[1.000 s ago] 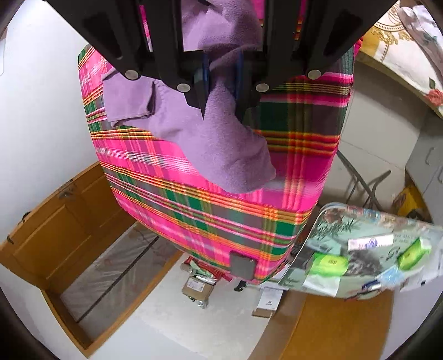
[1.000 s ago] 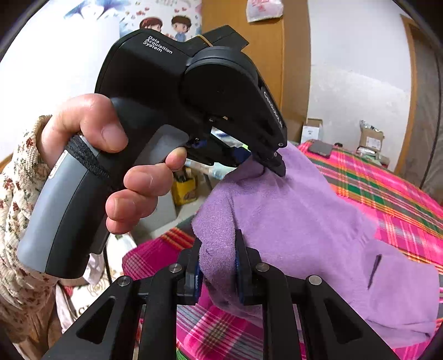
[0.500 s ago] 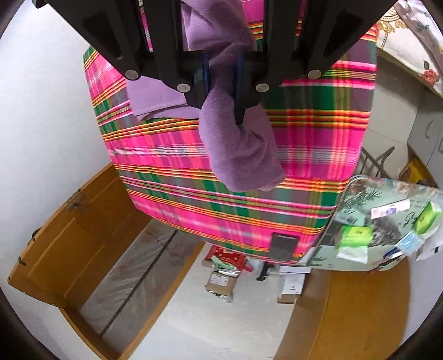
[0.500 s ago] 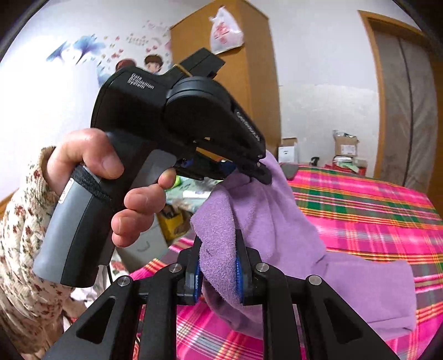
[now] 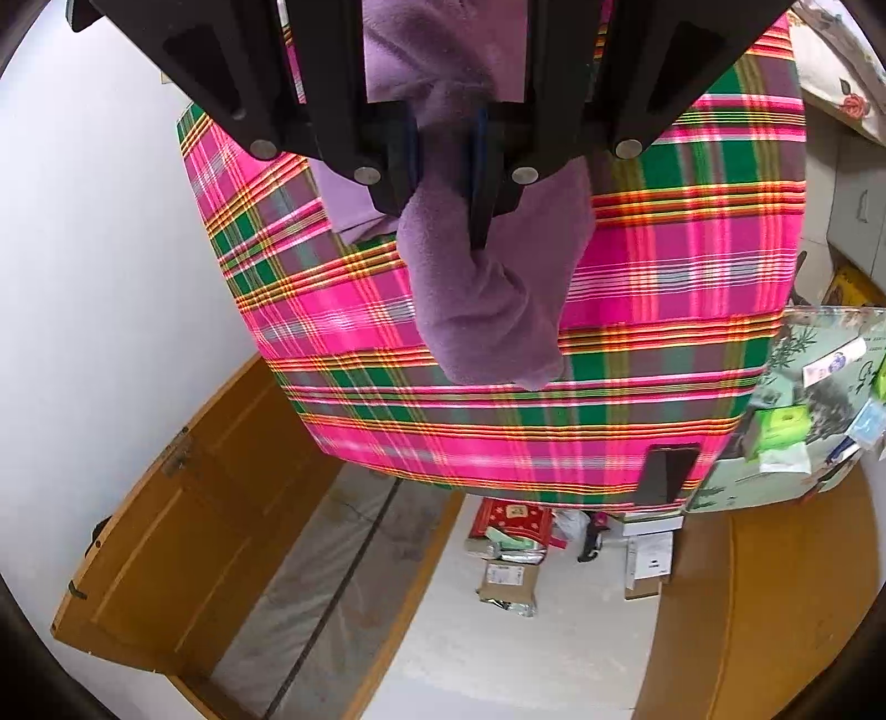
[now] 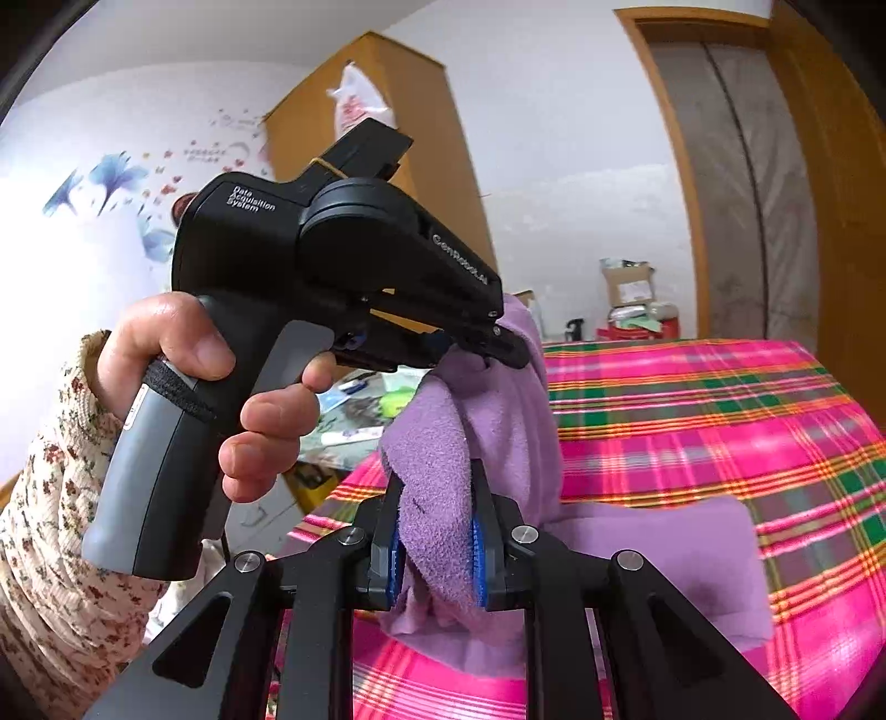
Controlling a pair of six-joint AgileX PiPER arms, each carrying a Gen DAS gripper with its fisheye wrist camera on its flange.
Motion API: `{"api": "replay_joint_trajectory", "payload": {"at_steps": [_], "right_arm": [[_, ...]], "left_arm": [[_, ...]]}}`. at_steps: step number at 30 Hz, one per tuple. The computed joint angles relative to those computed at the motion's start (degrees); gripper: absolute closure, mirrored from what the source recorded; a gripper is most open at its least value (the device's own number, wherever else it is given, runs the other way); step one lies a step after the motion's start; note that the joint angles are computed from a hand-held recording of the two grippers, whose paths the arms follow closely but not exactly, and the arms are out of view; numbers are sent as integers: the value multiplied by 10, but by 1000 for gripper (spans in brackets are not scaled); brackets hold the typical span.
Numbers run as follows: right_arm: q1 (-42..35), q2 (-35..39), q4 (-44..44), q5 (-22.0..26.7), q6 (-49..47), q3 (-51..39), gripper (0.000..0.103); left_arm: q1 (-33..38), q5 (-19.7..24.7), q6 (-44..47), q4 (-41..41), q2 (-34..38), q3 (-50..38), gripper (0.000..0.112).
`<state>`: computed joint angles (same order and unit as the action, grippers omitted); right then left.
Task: Fold clothes
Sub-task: 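Lift the held edge and fold it over the garment with both grippers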
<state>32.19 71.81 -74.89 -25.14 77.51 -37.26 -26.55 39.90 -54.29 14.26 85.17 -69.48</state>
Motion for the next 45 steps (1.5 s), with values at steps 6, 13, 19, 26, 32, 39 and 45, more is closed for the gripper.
{"api": "replay_joint_trajectory", "payload": {"at_steps": [6, 13, 19, 26, 32, 39, 45], "right_arm": [[-100, 52, -26, -67, 12, -25, 84], [-184, 82, -61, -118, 43, -39, 84], [-247, 117, -92, -154, 65, -54, 84], [-310, 164, -127, -181, 89, -69, 84], [-345, 217, -140, -192, 98, -90, 84], [-376, 275, -156, -199, 113, -116, 82], [-403, 298, -161, -218, 110, -118, 80]], "left_arm": [[-19, 32, 18, -18, 77, -85, 97], [-38, 77, 42, -43, 166, -191, 97], [-43, 117, 76, -74, 252, -290, 96], [-39, 175, 119, -120, 363, -421, 96], [-32, 212, 147, -154, 445, -517, 94], [-17, 189, 196, -203, 470, -522, 85], [-5, 64, 244, -238, 386, -374, 83]]}}
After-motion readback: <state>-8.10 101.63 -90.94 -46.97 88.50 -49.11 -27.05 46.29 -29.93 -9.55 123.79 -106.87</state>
